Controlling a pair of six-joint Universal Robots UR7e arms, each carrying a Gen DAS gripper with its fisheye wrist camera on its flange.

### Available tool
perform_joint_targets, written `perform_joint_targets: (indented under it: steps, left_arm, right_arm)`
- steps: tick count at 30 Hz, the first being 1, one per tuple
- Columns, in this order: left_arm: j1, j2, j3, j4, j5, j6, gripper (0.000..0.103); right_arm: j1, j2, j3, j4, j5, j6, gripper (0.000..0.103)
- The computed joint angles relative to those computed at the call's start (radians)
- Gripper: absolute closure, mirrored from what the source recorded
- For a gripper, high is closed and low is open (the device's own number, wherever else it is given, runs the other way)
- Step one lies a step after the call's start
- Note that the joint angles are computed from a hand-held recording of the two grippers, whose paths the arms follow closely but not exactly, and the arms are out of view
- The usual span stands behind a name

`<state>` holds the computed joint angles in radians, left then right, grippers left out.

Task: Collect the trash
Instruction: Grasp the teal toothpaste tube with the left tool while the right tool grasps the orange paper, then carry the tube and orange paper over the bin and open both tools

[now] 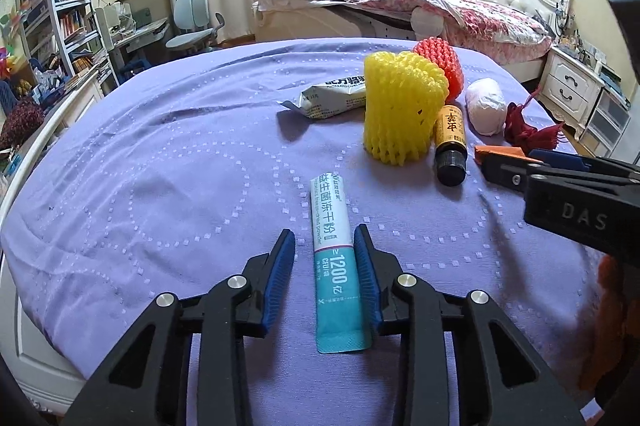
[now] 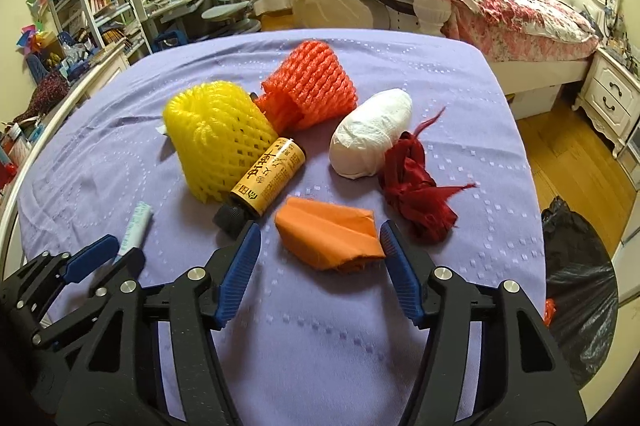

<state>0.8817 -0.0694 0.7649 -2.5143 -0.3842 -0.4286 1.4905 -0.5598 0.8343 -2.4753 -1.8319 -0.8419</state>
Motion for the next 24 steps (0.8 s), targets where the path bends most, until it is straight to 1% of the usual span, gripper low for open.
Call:
perform_joint_targets:
  steps: [1, 2, 3, 4, 9, 11, 14, 20, 24]
  left_arm:
    - [0.000, 0.001, 0.001, -0.008, 0.003, 0.009, 0.073]
    - [-0.001, 0.001, 0.004, -0.015, 0.005, 0.016, 0.075]
    - [-0.002, -0.001, 0.008, -0.020, 0.007, 0.019, 0.076]
    - [-0.002, -0.004, 0.016, -0.033, 0.006, 0.025, 0.079]
    - [-0.001, -0.028, 0.059, -0.077, -0.020, 0.021, 0.082]
    - [-0.001, -0.038, 0.081, -0.116, -0.044, 0.038, 0.083]
    - [-0.004, -0.042, 0.091, -0.124, -0.048, 0.035, 0.083]
    - [-0.005, -0.062, 0.124, -0.145, -0.083, 0.006, 0.084]
    - [-0.009, -0.068, 0.138, -0.155, -0.083, 0.002, 0.084]
  right_arm:
    - [0.001, 0.001, -0.001, 0.003, -0.004, -0.001, 0.052]
    - [0.002, 0.002, 0.000, 0.003, -0.013, -0.007, 0.056]
    - [0.002, -0.001, 0.005, -0.003, -0.014, -0.010, 0.063]
    - [0.001, -0.005, 0.012, -0.005, -0.012, -0.012, 0.064]
    - [-0.006, -0.033, 0.055, -0.015, 0.004, -0.016, 0.066]
    - [-0.009, -0.047, 0.077, -0.022, 0.013, -0.017, 0.066]
    - [-0.013, -0.068, 0.107, -0.030, 0.025, -0.018, 0.066]
    - [-0.020, -0.113, 0.172, -0.057, 0.045, -0.024, 0.066]
    - [-0.026, -0.138, 0.202, -0.070, 0.057, -0.025, 0.066]
